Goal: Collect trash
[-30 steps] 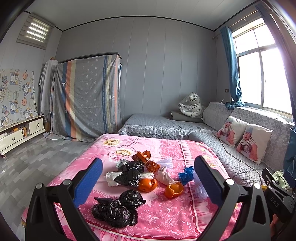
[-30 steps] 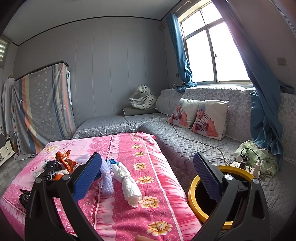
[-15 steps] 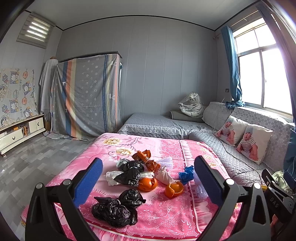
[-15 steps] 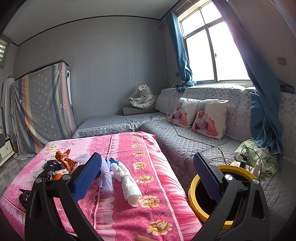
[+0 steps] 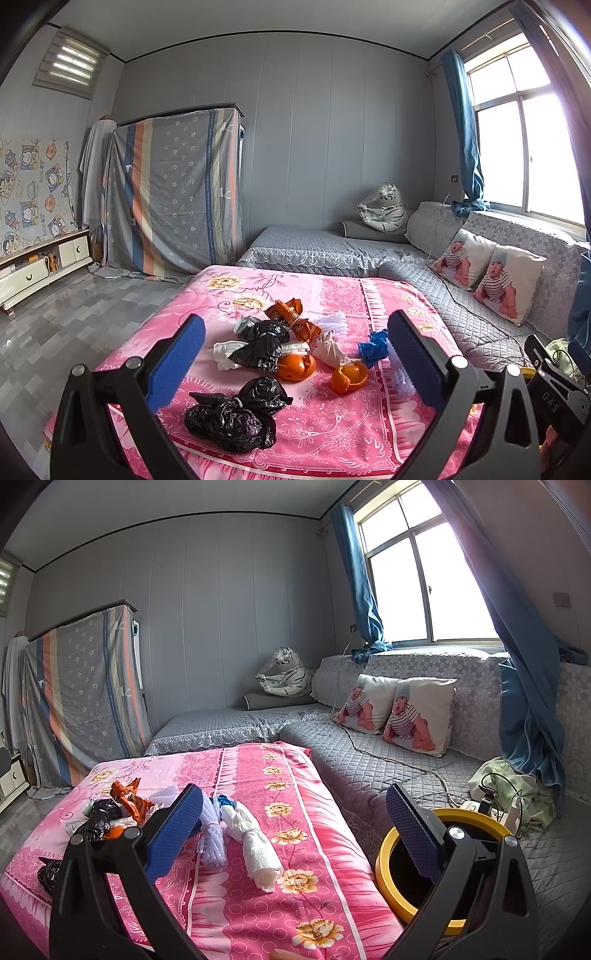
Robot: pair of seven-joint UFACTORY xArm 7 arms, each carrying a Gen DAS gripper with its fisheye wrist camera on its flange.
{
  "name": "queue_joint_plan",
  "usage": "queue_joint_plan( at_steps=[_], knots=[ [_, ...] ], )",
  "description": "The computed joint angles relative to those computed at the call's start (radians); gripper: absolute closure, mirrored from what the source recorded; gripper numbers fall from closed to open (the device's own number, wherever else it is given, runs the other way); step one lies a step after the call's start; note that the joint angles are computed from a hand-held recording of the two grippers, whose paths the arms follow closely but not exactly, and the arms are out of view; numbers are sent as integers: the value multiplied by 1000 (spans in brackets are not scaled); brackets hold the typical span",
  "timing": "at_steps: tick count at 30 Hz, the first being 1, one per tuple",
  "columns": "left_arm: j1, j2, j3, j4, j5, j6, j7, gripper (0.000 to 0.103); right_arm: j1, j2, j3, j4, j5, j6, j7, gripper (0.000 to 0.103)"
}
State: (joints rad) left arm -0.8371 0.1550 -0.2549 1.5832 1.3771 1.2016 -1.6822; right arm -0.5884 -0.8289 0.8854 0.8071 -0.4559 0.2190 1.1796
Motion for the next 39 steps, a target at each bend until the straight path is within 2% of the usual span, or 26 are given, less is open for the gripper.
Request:
queue_joint_plan(
  at_steps=[4,8,14,19,23,26,28,31,33,36,39],
  knots=[
    [11,-13,-1,-10,-15,-26,-2,7,-1,-3,3,-2,2,-1,2,8],
    [11,-13,-4,-9,-11,-14,1,7,-17,-18,20,-18,6,-20,15,8],
    [46,-52,-12,-54,-29,-85,6,7,-20,-26,19,-20,15,-25,6,8],
    [120,-132,-16,-169,-20,-270,-14,7,-17,9,-5,-20,17,-68,-26,8],
    [183,-163,-26,-226,-98,-299,17,7,-61,24,2,-28,-1,-140,-71,8],
    [234,-195,-23,-295,-166,-351,47,7,-85,78,11,-29,-17,-208,-156,8],
    [264,-215,-24,-343,-203,-396,91,7,-57,159,-6,-29,-22,-239,-233,8],
    [302,-232,-21,-397,-314,-474,227,7,75,330,-97,-21,-23,-261,-380,8],
    [323,-231,-22,-424,-383,-513,289,7,113,391,-118,-18,-15,-273,-437,8],
    [345,-206,-15,-444,-498,-566,393,7,173,489,-150,5,-8,-260,-514,8],
    [365,-195,0,-471,-571,-654,428,7,281,586,-236,41,-9,-218,-575,8]
  ],
)
